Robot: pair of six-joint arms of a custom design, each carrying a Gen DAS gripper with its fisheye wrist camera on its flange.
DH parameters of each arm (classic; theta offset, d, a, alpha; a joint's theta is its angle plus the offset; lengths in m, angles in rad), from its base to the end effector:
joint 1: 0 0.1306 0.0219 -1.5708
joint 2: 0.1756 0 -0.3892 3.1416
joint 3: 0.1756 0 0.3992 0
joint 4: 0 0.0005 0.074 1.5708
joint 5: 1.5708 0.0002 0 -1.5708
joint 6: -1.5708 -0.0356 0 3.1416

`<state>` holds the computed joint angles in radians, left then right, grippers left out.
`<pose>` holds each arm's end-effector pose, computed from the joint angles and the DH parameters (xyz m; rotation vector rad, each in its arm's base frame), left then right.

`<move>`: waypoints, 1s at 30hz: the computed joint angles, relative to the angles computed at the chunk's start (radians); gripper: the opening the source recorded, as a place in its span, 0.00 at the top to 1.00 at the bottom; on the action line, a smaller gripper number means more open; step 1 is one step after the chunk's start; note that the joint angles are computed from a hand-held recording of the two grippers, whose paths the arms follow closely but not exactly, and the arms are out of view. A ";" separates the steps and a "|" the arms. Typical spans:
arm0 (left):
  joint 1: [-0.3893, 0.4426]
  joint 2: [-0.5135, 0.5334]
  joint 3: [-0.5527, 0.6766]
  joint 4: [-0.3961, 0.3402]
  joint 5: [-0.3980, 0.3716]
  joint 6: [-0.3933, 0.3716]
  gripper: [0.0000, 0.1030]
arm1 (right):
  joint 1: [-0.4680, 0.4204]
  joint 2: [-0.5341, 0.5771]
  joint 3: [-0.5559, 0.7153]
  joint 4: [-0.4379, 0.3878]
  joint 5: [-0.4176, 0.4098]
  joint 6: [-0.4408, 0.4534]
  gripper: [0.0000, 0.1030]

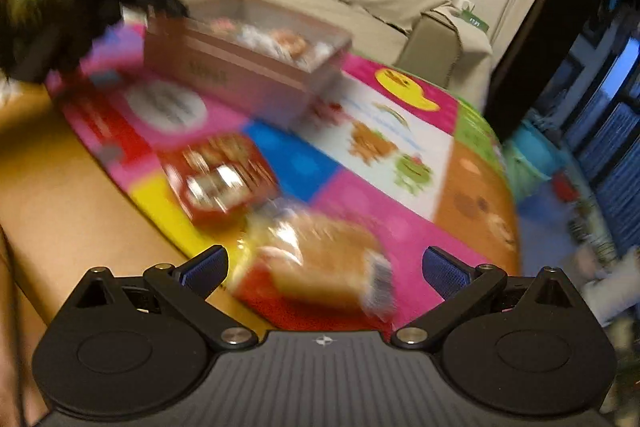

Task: Organize objects
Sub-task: 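Reach the open right gripper down to the red candy packet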

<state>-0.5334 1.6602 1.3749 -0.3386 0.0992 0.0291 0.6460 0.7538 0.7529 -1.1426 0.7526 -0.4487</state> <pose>0.5108 -0.3063 0.3298 0.6093 2.1383 -0.4221 0.1982 0.1183 0.3510 -0.0309 2.3567 -0.5272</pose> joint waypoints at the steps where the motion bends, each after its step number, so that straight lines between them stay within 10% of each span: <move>1: 0.000 0.000 0.001 0.000 -0.001 0.000 0.83 | 0.006 0.006 -0.007 -0.022 0.053 0.000 0.00; 5: 0.000 0.001 0.001 0.000 0.000 0.000 0.83 | -0.043 0.069 -0.007 -0.110 0.244 -0.092 0.00; 15: -0.001 0.000 0.001 0.000 -0.002 0.001 0.83 | -0.276 -0.169 -0.126 0.168 -0.303 -0.253 0.00; 22: 0.000 -0.002 -0.002 0.001 -0.002 0.003 0.83 | -0.187 -0.108 -0.130 0.188 -0.165 -0.418 0.00; 30: 0.000 -0.002 -0.002 0.001 -0.002 0.003 0.83 | -0.151 -0.078 -0.095 0.215 -0.246 -0.276 0.00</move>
